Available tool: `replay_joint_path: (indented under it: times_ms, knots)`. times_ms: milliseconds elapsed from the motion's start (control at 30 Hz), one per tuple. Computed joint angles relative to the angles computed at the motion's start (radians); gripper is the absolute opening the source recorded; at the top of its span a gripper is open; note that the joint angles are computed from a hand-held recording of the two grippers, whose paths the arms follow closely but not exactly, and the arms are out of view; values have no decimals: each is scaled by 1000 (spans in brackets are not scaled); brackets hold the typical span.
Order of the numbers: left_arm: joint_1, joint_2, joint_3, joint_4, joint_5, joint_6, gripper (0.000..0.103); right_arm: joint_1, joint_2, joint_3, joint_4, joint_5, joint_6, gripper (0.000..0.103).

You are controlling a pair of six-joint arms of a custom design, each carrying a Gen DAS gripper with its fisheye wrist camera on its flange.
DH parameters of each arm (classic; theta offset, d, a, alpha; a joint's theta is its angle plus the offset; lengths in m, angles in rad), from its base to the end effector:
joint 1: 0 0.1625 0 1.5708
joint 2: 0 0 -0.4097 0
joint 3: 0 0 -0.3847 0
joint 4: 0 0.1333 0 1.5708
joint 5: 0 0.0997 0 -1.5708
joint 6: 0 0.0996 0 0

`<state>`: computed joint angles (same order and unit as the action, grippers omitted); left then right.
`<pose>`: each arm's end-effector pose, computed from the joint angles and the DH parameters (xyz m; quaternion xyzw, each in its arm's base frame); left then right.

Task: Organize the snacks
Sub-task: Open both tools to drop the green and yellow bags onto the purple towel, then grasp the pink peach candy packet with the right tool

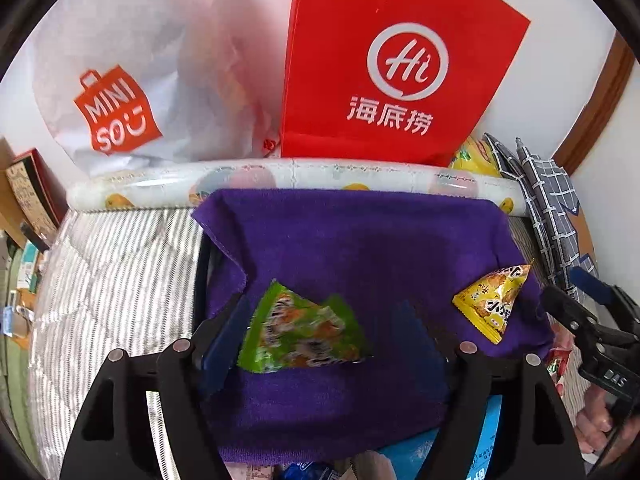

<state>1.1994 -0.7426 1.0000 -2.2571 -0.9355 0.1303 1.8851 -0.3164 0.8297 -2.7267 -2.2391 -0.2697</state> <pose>-0.1103 -0.8133 0.3102 0.1660 0.9157 -0.2374 0.2787 0.3312 -0.7873 0.0982 0.1588 -0.8882 0.3052 0.3045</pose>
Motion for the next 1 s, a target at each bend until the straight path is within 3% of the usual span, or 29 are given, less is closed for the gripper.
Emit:
replay_joint_path:
  times_ms: [167, 267, 500, 700, 1000]
  knots:
    - [-26, -34, 66, -52, 66, 6, 78, 6, -80, 120, -59, -6, 40, 88]
    - [-41, -81, 136, -106, 55, 31, 78, 3, -137, 207, -113, 9, 61, 88]
    - [-70, -176, 268, -227, 31, 62, 78, -4, -255, 391, -192, -32, 112, 88]
    - [-75, -227, 336, -239, 36, 50, 78, -17, -298, 481, -203, -97, 147, 71]
    - [-59, -277, 394, -229, 28, 32, 78, -56, -301, 531, -217, -119, 153, 68]
